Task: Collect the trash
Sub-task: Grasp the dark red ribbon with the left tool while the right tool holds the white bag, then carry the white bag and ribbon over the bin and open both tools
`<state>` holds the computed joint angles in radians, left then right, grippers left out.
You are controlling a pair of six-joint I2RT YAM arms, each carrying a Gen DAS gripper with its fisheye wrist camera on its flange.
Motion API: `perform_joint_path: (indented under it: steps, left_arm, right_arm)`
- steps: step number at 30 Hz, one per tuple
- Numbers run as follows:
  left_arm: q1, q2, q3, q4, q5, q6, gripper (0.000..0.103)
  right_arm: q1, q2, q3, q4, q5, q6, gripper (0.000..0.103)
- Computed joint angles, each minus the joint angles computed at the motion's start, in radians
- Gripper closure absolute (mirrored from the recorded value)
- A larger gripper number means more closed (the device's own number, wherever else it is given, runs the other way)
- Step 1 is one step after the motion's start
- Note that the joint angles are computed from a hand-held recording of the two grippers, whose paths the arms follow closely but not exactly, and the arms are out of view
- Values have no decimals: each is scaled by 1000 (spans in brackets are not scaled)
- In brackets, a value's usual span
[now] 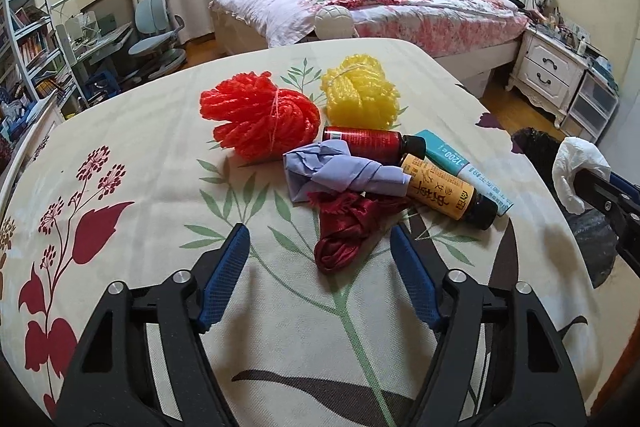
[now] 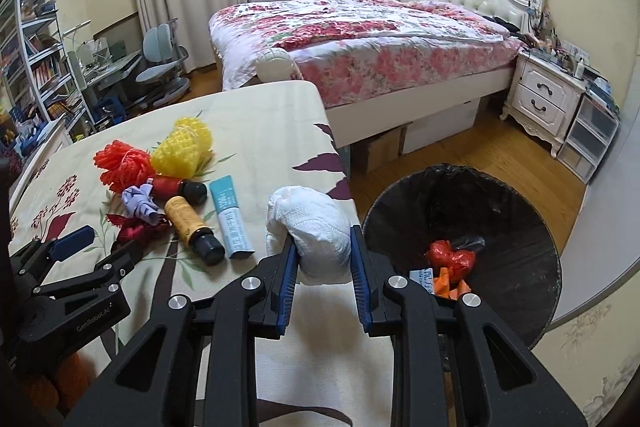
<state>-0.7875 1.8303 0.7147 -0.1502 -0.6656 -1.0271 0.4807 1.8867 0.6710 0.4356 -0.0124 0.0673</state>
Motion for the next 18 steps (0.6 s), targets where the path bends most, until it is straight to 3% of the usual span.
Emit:
perform_joint_path:
  steps: [5,7,18]
  left_arm:
    - [15,23,4,39,49,50,64]
    - [9,19,-5,62,55,72,78]
    - [-72,-64,-82,66,26,-12,81]
  right_arm:
    - [-17,13,1,9,-18,2,77]
    - [-22,15,-1,12,-23,3,77]
    - [-51,-6,-39,37,-46,0,77]
